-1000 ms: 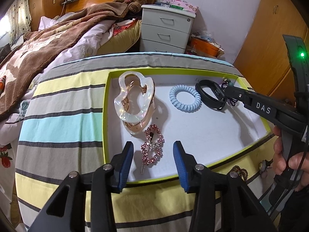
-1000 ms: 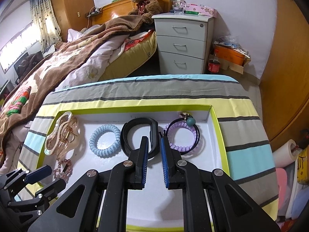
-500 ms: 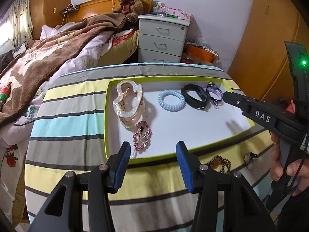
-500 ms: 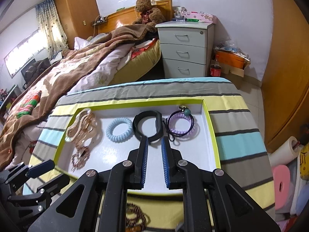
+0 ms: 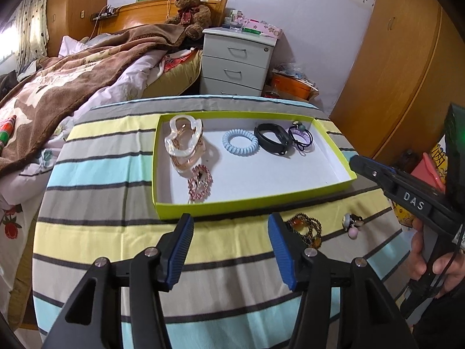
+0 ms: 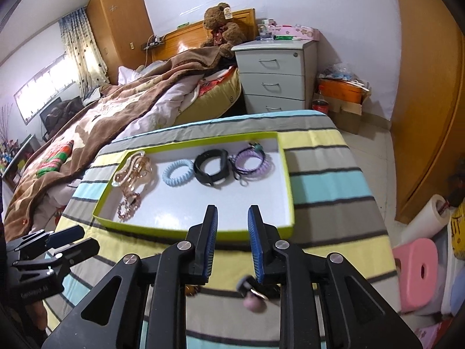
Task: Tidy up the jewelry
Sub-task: 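Withdraw both tools from the tray toward the remaining jewelry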
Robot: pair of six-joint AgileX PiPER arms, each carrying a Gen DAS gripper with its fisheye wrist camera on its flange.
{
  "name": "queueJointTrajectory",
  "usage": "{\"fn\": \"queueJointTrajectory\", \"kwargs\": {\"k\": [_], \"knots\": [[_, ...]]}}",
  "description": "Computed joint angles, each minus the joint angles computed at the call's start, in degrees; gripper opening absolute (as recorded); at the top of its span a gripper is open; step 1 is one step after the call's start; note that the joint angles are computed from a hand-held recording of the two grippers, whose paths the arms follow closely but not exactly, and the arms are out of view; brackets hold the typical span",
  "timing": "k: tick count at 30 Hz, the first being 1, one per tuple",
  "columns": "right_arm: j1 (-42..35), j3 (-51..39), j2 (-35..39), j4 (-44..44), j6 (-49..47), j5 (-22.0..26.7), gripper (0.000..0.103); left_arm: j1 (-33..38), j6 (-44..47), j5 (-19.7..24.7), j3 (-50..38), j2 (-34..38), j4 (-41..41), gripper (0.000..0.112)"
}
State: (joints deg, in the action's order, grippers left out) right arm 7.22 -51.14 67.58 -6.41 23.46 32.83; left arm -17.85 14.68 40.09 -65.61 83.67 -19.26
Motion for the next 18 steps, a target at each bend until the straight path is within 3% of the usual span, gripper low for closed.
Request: {"fn": "queueJointTrajectory", "kwargs": {"k": [3, 7, 11, 18], "knots": [[-2.8, 2.9, -1.9, 5.6, -5.6, -0.5, 0.034, 0.2, 0.9, 0.4, 1.6, -1.0, -1.2, 0.056], [-5.6, 7.2, -4.0, 10.9, -12.0, -1.5, 0.035, 1.7, 3.7, 0.8, 3.9, -2.5, -4.9, 0.057], [-6.8, 10.6, -5.5, 16.2, -19.0, -2.4, 0.046, 2.0, 5.1, 1.1, 5.2, -3.0, -6.6, 0.06], [-6.1, 11.9, -4.9, 17.1, -23.2, -3.1, 0.047, 0.5, 4.3, 1.7, 7.1, -3.7, -5.5, 0.063]]}}
